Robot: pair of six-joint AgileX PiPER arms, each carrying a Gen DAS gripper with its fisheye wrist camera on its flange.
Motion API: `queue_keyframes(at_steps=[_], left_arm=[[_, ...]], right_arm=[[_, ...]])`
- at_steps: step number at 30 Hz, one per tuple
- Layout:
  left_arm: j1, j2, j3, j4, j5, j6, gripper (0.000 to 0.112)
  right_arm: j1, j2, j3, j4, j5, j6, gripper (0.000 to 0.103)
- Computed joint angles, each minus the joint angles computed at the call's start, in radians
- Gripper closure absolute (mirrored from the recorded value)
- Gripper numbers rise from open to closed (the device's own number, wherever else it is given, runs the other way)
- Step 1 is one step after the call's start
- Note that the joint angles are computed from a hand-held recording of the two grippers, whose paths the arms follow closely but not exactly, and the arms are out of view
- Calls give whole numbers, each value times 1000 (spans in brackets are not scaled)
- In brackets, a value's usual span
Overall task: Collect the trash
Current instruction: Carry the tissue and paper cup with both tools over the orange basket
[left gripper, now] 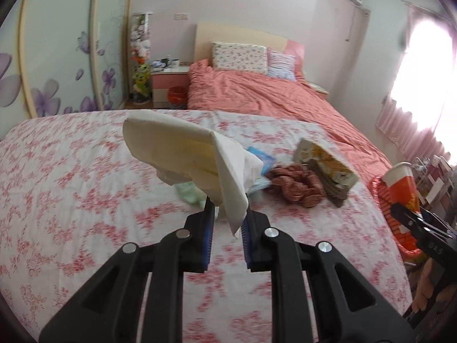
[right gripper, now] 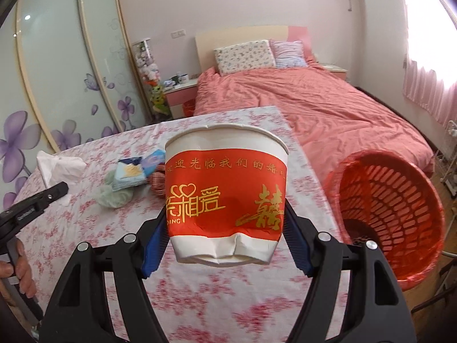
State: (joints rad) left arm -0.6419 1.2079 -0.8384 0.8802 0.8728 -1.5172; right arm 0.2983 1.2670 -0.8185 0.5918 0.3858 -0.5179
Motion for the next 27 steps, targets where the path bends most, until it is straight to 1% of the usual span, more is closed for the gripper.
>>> queue_keyframes(at_steps=[7, 9, 11, 15, 19, 27], left_arm=[[-75, 124, -131, 16, -12, 19, 94], [-79, 146, -153, 13, -27, 32, 94], [-94, 186, -194, 12, -43, 41, 94], [-119, 268, -277, 6, -80, 61, 94], [-148, 371, -387, -12, -113, 103, 94], [-189, 608, -658, -98, -133, 247, 94]], right_arm=[[-107, -10, 14, 92, 21, -113, 32], [-152, -10, 17, 138, 34, -173, 32], [-176, -17, 23, 149, 39, -190, 32], [-265, -14, 28, 214, 62, -285, 32], [-360, 5, 25, 269, 83, -368, 32], [-540, 69, -2, 375, 124, -519, 32]])
